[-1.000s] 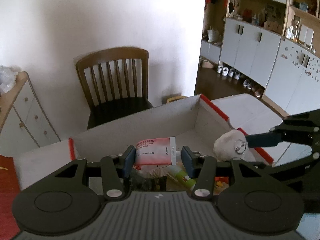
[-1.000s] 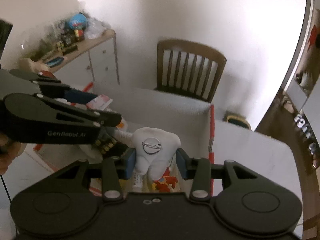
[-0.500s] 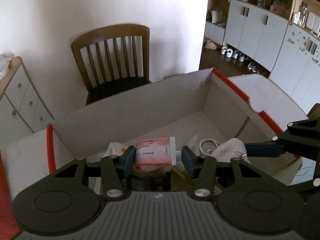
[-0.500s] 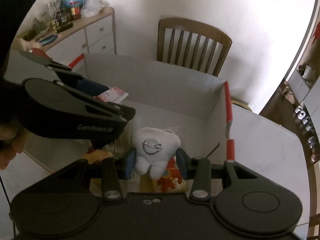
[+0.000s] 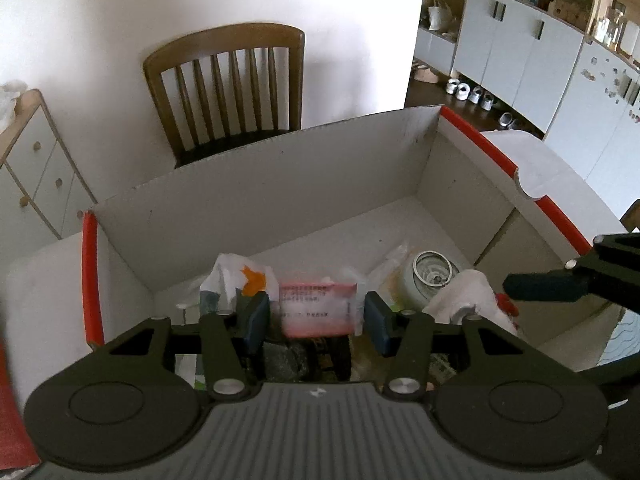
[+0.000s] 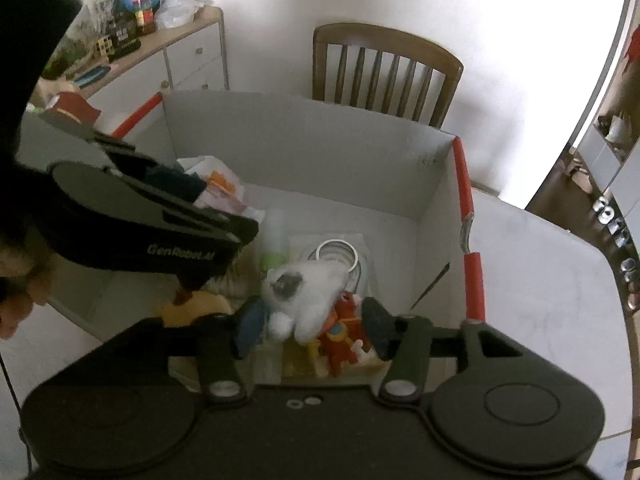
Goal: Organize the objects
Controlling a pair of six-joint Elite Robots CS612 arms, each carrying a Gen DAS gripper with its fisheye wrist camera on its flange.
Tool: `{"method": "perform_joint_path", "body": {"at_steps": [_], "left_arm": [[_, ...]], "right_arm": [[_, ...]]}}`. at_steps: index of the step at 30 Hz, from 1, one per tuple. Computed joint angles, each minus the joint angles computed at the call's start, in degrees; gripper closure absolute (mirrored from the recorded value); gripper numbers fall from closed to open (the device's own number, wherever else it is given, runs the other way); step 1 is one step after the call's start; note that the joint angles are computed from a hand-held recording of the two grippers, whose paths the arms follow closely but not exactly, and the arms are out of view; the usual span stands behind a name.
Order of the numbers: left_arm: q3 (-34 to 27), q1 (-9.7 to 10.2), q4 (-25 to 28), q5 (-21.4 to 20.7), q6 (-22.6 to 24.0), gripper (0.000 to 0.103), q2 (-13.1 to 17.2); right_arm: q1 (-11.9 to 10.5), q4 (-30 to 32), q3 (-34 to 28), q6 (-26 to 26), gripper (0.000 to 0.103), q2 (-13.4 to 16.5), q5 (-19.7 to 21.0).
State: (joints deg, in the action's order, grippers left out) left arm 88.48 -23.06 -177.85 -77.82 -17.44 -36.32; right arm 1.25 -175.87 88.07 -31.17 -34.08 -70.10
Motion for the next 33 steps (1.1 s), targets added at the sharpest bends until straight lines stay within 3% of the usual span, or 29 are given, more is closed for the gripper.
{"method": "perform_joint_path", "body": {"at_steps": [3,17,33], "left_arm": [[0.76,-0.21,-2.06,0.56,-0.37,0.036,-0.17],[5.78,-1.19,-9.76,2.62,-3.75,0.036,-3.05],[15.06,-4.81,-17.45,8.04,-7.43,0.036,-8.50]], "right_arm": [[-0.15,-0.79,0.34,-0.50,0.041,-0.16,0.18],[-2.02,-5.68,3.80,0.97,0.040,-2.45,5.07],[-4.76,-10.90,9.98,0.38,0.035,-6.42,13.51]]}}
